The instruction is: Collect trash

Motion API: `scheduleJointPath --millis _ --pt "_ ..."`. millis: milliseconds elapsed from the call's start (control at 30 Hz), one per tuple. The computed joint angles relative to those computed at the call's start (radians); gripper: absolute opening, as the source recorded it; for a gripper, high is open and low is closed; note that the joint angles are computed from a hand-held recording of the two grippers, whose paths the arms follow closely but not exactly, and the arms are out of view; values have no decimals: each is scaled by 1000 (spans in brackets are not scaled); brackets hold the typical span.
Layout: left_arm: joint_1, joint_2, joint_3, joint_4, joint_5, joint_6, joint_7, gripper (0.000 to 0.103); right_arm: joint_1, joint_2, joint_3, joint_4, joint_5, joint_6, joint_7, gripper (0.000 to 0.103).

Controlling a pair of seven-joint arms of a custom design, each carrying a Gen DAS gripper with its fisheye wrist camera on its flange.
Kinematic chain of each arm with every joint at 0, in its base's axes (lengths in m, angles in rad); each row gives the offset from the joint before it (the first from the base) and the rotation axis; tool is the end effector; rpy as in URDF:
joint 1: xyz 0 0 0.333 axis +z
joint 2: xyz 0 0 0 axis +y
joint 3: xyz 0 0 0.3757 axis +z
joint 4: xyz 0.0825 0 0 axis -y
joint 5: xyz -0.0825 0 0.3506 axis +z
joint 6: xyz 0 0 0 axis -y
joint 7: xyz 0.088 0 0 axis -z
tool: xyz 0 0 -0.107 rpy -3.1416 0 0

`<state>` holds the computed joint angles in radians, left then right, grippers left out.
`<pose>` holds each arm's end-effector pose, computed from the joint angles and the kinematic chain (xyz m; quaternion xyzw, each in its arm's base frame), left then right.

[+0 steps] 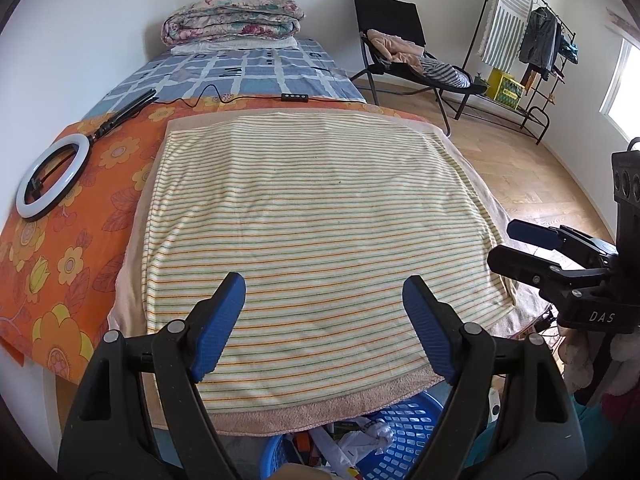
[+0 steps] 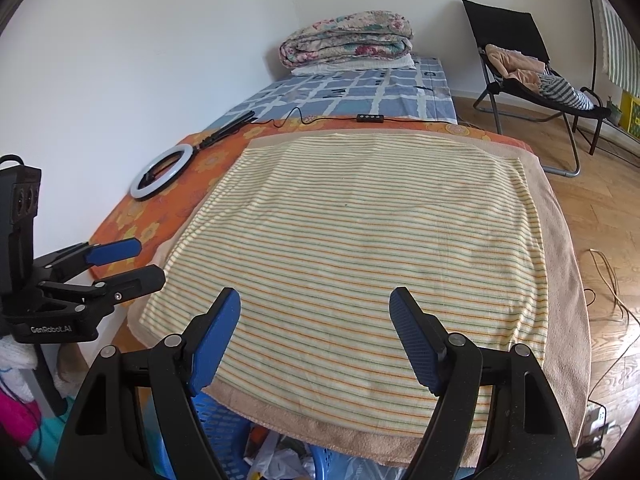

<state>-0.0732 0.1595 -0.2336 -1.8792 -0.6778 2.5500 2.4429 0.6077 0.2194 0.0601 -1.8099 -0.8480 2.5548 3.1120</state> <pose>0.5947 -0.1692 0.5556 -0.3975 0.8457 -0.3472 0.0793 0.4990 0.4022 0.5482 -0.5547 0.7372 -0.2133 0.3216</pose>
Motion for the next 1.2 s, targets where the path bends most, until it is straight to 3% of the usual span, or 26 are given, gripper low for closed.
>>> scheduleJointPath --millis 1200 --pt "8 10 -1 7 9 -5 -4 84 5 8 -5 0 16 8 1 77"
